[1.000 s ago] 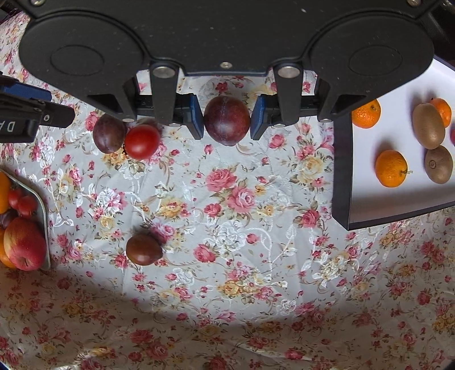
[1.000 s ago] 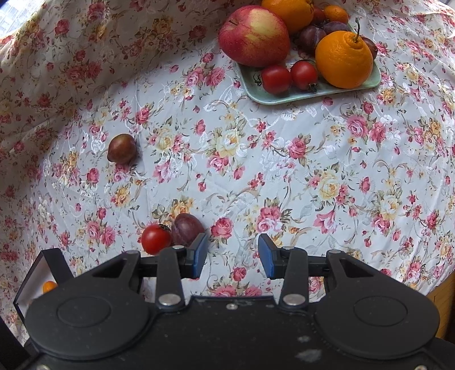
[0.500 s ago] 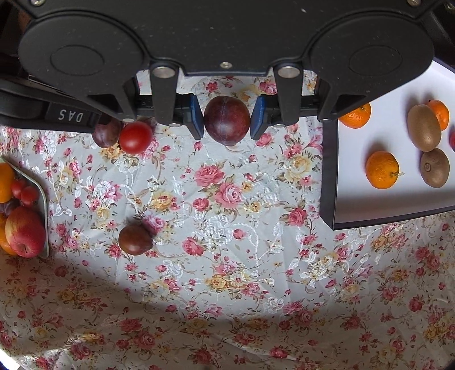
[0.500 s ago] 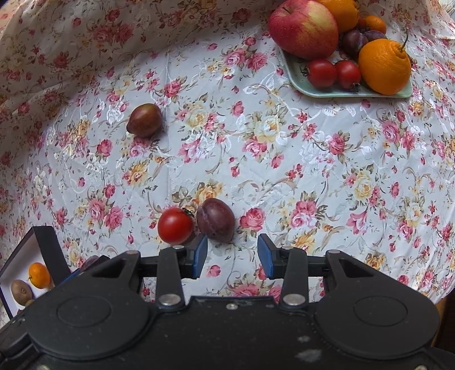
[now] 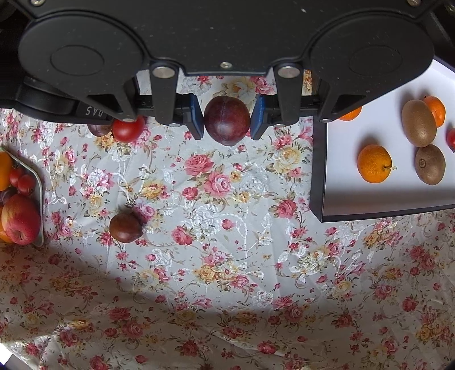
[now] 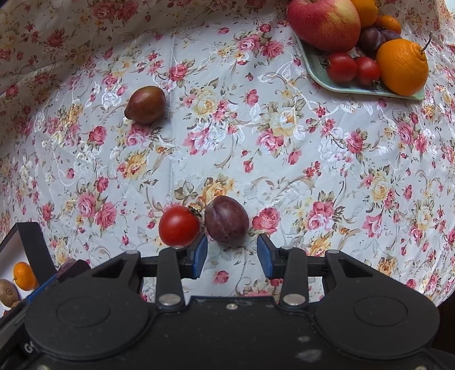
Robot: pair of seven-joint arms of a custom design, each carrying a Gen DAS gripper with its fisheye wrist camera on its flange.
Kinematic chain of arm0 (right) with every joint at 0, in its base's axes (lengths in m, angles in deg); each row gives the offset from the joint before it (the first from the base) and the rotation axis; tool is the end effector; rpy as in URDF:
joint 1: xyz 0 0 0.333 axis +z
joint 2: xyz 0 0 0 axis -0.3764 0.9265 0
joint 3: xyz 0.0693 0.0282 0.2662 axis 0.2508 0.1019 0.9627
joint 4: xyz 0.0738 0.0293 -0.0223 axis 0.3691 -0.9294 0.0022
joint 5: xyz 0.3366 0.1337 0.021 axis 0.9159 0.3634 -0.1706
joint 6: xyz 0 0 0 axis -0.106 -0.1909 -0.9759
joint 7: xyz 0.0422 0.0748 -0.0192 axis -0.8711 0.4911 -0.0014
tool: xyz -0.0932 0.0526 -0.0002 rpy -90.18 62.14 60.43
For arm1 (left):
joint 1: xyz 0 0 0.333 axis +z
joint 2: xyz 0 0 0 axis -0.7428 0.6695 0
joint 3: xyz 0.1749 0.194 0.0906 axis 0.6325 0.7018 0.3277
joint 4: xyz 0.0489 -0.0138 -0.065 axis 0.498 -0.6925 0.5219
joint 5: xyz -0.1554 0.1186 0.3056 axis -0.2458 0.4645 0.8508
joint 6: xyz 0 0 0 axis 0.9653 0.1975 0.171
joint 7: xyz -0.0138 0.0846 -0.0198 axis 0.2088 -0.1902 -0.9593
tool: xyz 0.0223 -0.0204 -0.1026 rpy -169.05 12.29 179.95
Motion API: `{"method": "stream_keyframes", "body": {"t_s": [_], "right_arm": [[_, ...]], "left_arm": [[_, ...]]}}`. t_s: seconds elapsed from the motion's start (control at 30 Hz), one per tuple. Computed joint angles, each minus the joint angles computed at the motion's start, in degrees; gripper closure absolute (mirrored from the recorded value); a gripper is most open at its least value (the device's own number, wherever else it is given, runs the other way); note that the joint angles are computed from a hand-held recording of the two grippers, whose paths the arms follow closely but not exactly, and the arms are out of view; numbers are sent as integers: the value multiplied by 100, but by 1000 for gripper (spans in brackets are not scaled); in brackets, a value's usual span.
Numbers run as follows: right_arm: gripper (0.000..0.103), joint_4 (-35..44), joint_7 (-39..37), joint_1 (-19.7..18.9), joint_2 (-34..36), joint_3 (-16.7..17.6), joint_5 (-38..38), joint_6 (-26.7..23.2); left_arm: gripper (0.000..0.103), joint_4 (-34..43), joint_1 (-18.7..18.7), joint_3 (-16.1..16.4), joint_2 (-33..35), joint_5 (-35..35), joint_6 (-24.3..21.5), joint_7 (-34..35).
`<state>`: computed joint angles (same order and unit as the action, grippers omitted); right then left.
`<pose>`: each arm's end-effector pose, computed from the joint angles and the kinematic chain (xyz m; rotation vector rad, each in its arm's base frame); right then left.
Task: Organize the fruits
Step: 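Grasp another dark red plum with the right tool while the left tool holds its plum, then lift both plums off the cloth toward the box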
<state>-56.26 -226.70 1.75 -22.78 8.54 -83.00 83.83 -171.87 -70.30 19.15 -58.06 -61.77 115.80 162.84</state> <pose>0.3852 0.2394 0.3313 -0.7922 2.9937 -0.0228 0.4802 -0.3489 0.3873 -1.4813 2.6766 -0.3040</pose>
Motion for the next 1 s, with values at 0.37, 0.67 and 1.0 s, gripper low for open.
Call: {"method": "stream_keyframes", "body": {"t_s": [0.37, 0.67, 1.0], "right_arm": [[62, 134, -242, -85, 279, -78, 104, 54], [62, 379, -523, -199, 551, -135, 145, -57], [67, 573, -660, -234, 690, -117, 130, -233]], "left_arm": [[59, 286, -53, 33, 230, 84, -77, -88], [59, 636, -124, 75, 501, 136, -186, -153], [59, 520, -92, 82, 356, 115, -150, -157]]}}
